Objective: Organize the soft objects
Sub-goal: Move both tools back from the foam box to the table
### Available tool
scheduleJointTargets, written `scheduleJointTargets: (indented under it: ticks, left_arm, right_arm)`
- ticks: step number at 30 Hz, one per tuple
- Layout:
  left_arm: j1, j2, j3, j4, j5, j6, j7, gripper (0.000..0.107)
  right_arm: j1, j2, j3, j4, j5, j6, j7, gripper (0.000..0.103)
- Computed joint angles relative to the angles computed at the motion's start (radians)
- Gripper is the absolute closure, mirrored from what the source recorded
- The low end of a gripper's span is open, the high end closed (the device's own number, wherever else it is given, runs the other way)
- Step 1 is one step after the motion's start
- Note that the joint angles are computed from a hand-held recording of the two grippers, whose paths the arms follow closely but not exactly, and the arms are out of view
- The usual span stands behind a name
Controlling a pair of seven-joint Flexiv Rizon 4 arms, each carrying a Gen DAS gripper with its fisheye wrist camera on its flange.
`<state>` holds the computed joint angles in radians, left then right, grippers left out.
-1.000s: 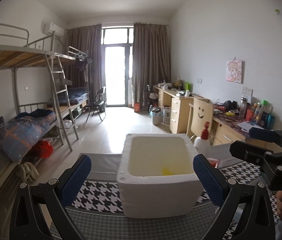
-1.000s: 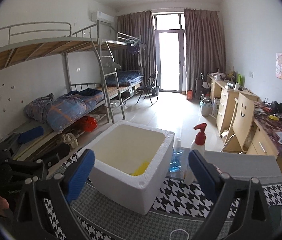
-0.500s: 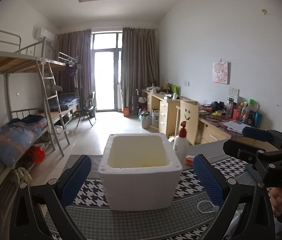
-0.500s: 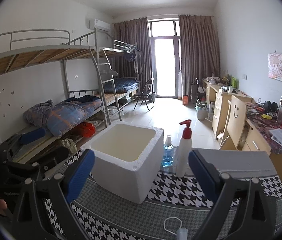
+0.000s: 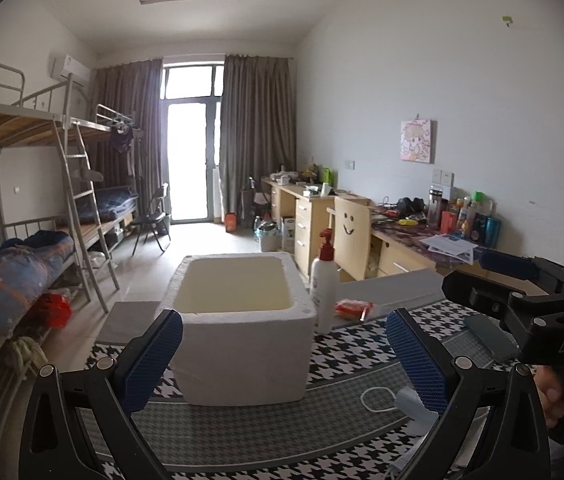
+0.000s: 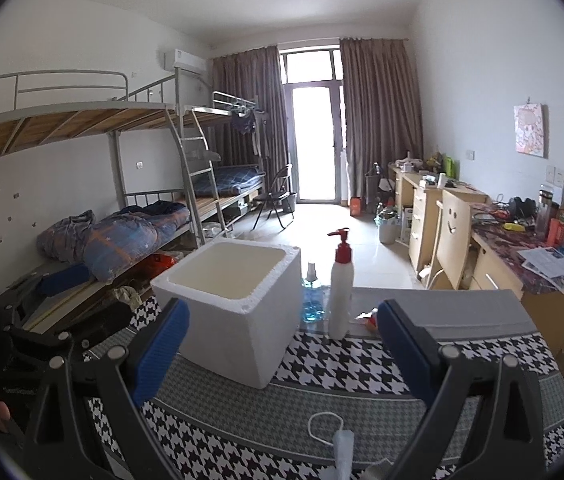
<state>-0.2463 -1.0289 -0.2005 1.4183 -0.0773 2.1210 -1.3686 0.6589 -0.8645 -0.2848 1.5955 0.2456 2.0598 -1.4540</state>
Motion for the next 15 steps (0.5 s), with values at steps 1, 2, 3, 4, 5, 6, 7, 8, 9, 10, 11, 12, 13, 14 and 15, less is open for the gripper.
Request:
scheduleJointTargets:
  ticks: [1,2,3,4,5,6,7,8,9,10,11,12,13,14,15]
  left_arm:
    - [0.005,0.001,-0.005,0.002,0.009,-0.001,0.0,0.005]
    - [0.005,0.0,-0.005,0.002,0.013,0.002,0.0,0.005]
    - [0.004,-0.001,-0.006,0.003,0.015,0.006,-0.001,0.005]
    - [0.006,-0.002,-0.01,0.004,0.021,0.008,-0.002,0.005]
    - [0.012,-0.004,-0.019,0.004,0.033,0.011,-0.006,0.005]
    - [0.017,-0.006,-0.027,0.007,0.043,0.016,-0.012,0.005]
    - [0.019,-0.009,-0.031,0.008,0.049,0.021,-0.017,0.005]
    - [0.021,-0.011,-0.034,0.007,0.056,0.022,-0.02,0.005]
    - [0.024,-0.014,-0.041,0.006,0.068,0.019,-0.022,0.005]
    - [0.033,-0.017,-0.053,0.004,0.088,0.014,-0.026,0.005]
    - [0.038,-0.02,-0.061,0.002,0.101,0.007,-0.028,0.005]
    - [0.038,-0.022,-0.062,0.001,0.105,0.006,-0.03,0.005]
    - [0.039,-0.025,-0.066,0.001,0.114,0.008,-0.032,0.005]
    - [0.043,-0.027,-0.072,0.001,0.127,0.005,-0.033,0.005]
    - [0.047,-0.026,-0.075,0.0,0.133,0.0,-0.035,0.005]
  right_arm:
    - [0.003,0.001,-0.002,0.006,0.005,0.005,-0.002,0.006]
    - [0.001,0.004,0.002,0.013,0.006,0.012,-0.003,0.006]
    - [0.0,0.006,0.005,0.02,0.009,0.018,-0.004,0.006]
    - [0.006,0.007,0.0,0.026,0.02,0.023,-0.007,0.006]
    - [0.013,0.007,-0.006,0.031,0.033,0.027,-0.01,0.006]
    - [0.015,0.009,-0.007,0.04,0.042,0.036,-0.014,0.006]
    - [0.017,0.01,-0.008,0.045,0.051,0.041,-0.018,0.006]
    - [0.023,0.011,-0.011,0.049,0.062,0.043,-0.022,0.006]
    - [0.025,0.013,-0.011,0.056,0.073,0.049,-0.025,0.006]
    - [0.024,0.014,-0.01,0.057,0.078,0.05,-0.028,0.006]
    - [0.025,0.016,-0.01,0.065,0.087,0.056,-0.032,0.006]
    - [0.026,0.016,-0.011,0.065,0.094,0.055,-0.036,0.006]
    - [0.036,0.015,-0.021,0.069,0.112,0.057,-0.04,0.006]
    - [0.042,0.015,-0.025,0.073,0.124,0.06,-0.044,0.006]
    - [0.042,0.016,-0.024,0.077,0.129,0.062,-0.048,0.006]
